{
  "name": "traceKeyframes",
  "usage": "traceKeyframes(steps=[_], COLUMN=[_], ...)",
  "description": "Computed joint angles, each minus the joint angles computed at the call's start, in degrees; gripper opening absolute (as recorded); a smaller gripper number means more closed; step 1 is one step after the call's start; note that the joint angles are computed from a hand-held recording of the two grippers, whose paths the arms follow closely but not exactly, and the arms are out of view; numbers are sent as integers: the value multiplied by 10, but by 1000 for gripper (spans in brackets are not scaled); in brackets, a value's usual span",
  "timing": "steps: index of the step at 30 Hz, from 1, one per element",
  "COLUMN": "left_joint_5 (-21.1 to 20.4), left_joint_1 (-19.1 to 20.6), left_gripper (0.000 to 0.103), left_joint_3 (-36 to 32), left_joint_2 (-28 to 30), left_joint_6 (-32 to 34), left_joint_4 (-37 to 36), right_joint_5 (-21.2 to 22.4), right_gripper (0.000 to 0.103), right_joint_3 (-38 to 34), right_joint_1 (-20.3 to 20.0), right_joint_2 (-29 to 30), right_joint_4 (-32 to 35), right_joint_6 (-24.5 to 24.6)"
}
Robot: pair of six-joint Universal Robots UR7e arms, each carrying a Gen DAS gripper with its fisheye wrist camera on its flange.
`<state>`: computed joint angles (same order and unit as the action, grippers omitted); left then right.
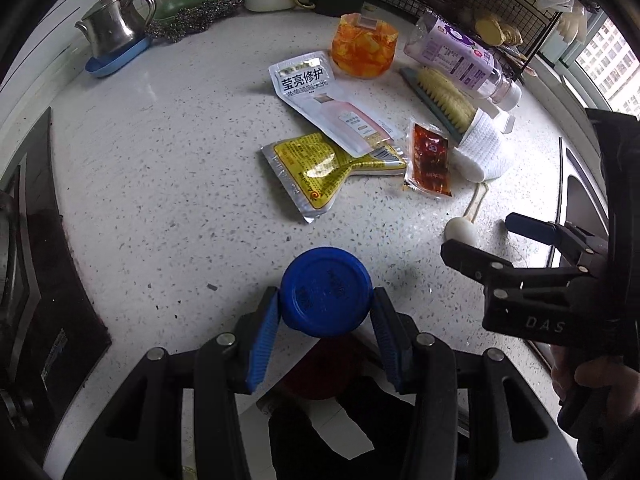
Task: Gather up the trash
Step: 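Grasp the blue bottle cap with the left tool while the right tool grasps the white spoon, then carry the blue cap and white spoon with both tools down over the red bin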
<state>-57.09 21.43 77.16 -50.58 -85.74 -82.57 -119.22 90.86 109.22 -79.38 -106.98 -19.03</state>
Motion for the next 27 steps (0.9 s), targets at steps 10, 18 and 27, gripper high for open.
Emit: traceKeyframes(steps=[10,18,27], left_joint_5=[-3,-14,-17], left_joint_1=[-5,-26,-72], left_gripper=[43,43,43], left_joint_3=[-12,3,24], left_joint_2=[16,15,-14], left_joint_6=[-43,-78,-135], left_joint_4=[20,0,40], right_joint_5=[-42,-8,6], right_gripper=[55,28,28], right_joint_3=[37,38,65], right_joint_1=[28,21,42], right_joint_2=[9,-3,-60], right_joint_4=[-69,-49,-22], right_joint_6=[-88,-118,-119])
